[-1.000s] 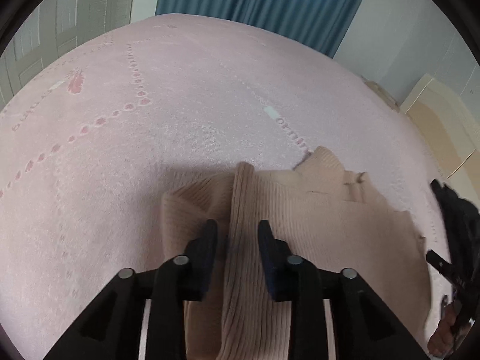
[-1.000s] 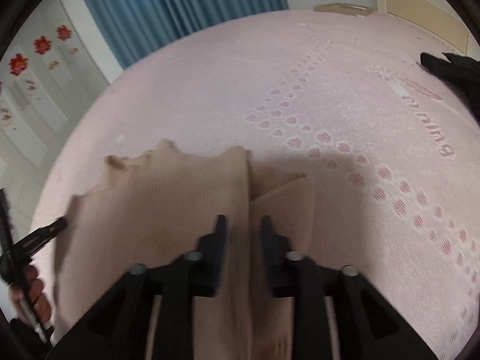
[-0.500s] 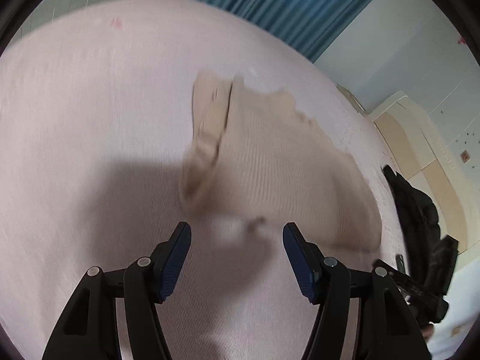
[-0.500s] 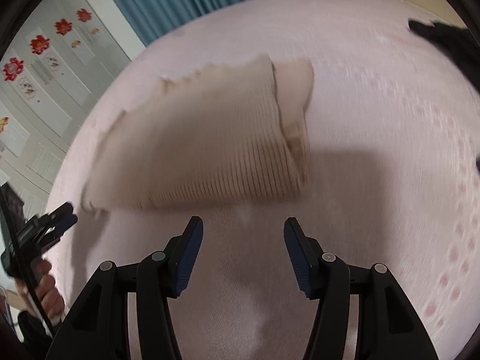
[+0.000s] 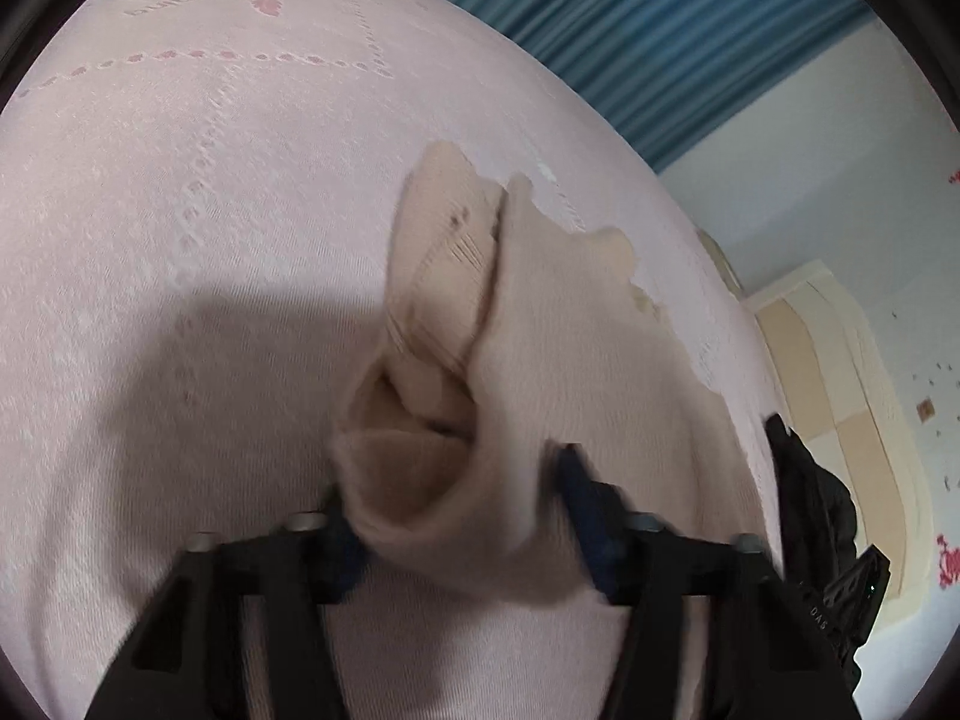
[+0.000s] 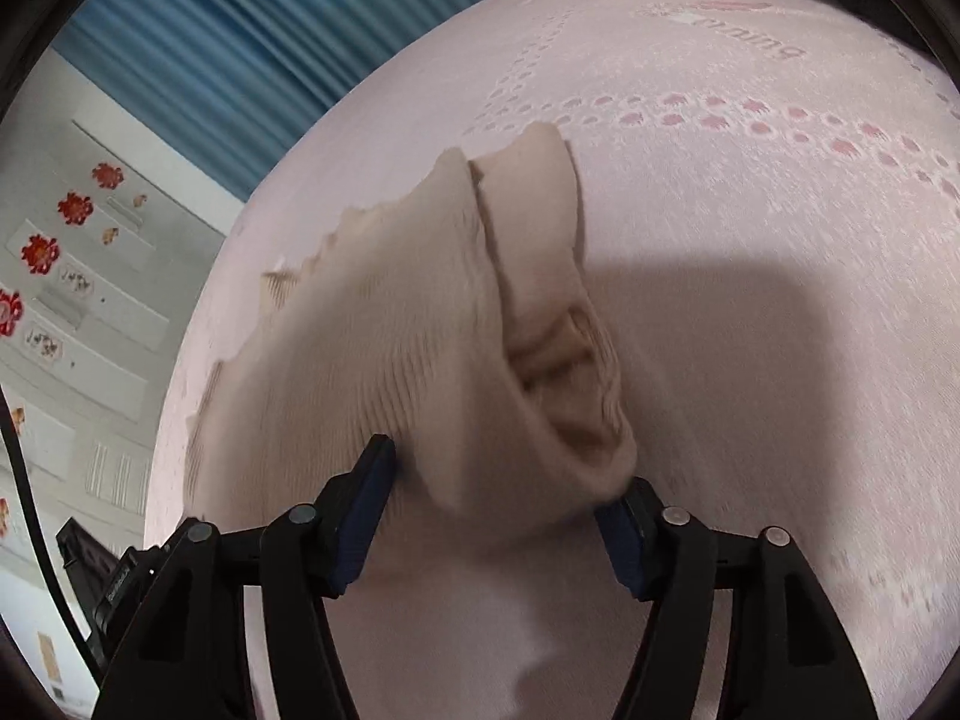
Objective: Fold small clothes
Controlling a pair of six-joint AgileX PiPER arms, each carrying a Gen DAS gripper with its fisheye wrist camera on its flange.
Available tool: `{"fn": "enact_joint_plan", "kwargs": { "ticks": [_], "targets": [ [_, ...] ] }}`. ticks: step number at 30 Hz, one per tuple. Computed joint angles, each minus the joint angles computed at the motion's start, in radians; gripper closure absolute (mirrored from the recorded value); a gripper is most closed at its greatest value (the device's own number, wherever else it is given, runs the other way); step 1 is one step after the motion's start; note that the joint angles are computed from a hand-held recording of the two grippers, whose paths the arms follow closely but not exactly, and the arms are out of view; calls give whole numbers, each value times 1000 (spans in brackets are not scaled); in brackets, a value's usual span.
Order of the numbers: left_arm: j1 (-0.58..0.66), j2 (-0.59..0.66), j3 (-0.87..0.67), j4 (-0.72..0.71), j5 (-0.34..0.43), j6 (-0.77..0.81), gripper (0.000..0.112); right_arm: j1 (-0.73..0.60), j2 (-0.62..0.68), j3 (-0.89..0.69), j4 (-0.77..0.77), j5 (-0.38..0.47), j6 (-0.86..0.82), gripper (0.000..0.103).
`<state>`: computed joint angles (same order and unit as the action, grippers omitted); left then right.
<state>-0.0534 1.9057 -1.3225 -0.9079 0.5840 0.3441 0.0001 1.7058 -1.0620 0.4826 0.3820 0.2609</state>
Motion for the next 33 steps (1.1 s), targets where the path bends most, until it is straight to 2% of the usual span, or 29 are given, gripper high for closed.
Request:
{"fn": "enact_joint_plan", "kwargs": {
  "ticks": [1,2,3,6,12,18,21,23,25,27,29,30,33],
  "targets": [
    [7,14,-23,15,23,-17,99,-1,22,-28,-25,15,16,80],
    [24,26,-38,-9,58,-4,99,-8,42,-62,-9,49,-8,93],
    [35,21,-30,-35,64,11,101,-29,50,-78,46,80,-68,93],
    [33,-28,-2,1,57,8,102,-50,2,-40,130,70,-155,94],
    [-7,-185,124,173,33,-73,102,-52,-126,51,124,124,-132,95],
    [19,-377,329,177,61,-21,102,-16,-321,190,-6,182,-44,95],
    [11,-458,405,208,60,-20,101,21,-419,248,-118,220,47,94],
    [9,-486,430,213,72,-24,98,56,-452,263,-221,241,134,91],
    [4,-494,428,267,84,-81,92,100,-476,263,-358,267,242,82],
    [11,-491,425,301,88,-113,81,144,-508,258,-472,306,326,75],
    [28,-500,427,331,86,-136,74,173,-540,249,-563,343,397,72],
    [46,-499,425,319,86,-115,71,200,-558,242,-631,365,458,72],
    [94,-462,377,251,105,-40,62,235,-561,197,-709,390,491,61]
  ]
}}
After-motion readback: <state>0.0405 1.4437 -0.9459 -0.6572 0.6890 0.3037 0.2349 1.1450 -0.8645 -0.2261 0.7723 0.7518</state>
